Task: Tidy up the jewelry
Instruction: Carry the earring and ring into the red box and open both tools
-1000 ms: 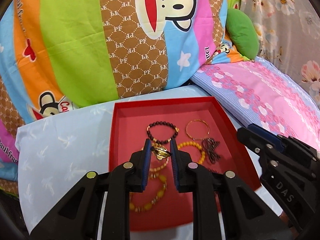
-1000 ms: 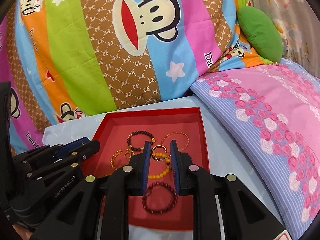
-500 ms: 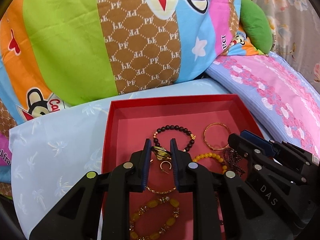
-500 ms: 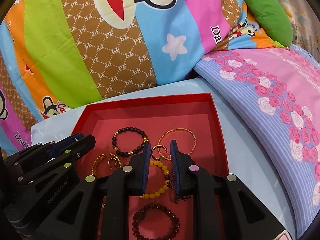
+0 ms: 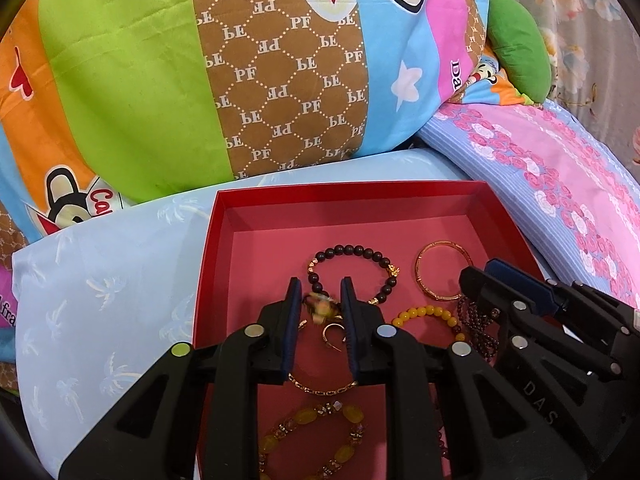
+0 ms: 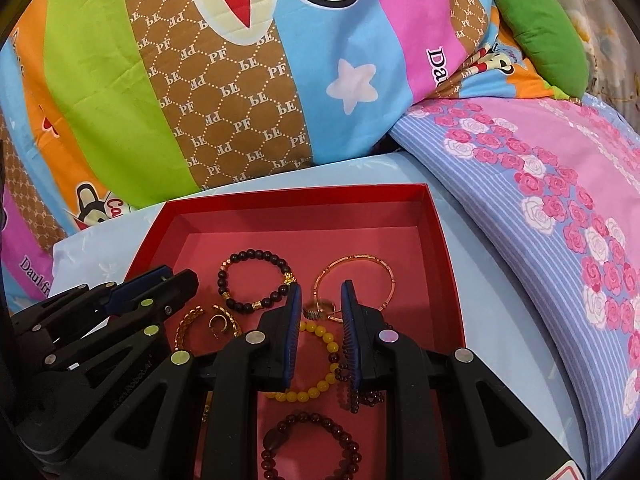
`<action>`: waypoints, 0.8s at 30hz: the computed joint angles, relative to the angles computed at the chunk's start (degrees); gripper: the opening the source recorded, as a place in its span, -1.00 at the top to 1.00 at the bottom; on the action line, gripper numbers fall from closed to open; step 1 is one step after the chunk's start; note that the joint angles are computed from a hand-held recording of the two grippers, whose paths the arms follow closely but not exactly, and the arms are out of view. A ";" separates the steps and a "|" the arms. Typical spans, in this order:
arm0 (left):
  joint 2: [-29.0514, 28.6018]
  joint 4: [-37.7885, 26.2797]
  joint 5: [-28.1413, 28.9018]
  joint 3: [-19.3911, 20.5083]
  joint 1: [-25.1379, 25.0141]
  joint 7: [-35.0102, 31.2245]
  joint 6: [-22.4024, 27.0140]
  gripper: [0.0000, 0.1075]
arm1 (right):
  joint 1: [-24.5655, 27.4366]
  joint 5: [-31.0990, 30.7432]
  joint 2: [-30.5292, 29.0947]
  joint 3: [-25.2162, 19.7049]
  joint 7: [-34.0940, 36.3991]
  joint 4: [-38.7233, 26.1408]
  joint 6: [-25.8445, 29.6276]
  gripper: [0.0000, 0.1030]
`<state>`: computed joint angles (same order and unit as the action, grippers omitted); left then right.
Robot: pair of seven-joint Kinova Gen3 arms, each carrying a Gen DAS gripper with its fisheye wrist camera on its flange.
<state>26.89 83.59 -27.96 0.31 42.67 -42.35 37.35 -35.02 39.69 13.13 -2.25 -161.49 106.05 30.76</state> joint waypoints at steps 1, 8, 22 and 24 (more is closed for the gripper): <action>0.08 -0.13 -0.11 -0.14 0.15 0.21 0.29 0.46 | -0.47 0.67 0.00 0.15 -0.54 -0.05 0.43 0.52; -0.27 0.15 -2.70 -1.37 1.50 3.67 1.03 0.23 | -1.32 3.22 -0.28 -0.28 -3.56 -0.19 2.61 0.25; -5.34 4.75 -8.40 0.38 3.34 9.91 3.80 0.18 | -3.56 7.03 -4.21 -4.44 -11.01 1.87 9.51 0.01; -6.48 5.98 -9.64 0.83 3.89 11.69 4.53 0.11 | -4.03 8.04 -5.26 -5.51 -13.27 2.78 11.06 -0.06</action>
<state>20.41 89.56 -37.60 1.15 46.56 -30.66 41.87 -39.05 47.73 7.87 -7.76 -174.76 108.83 41.82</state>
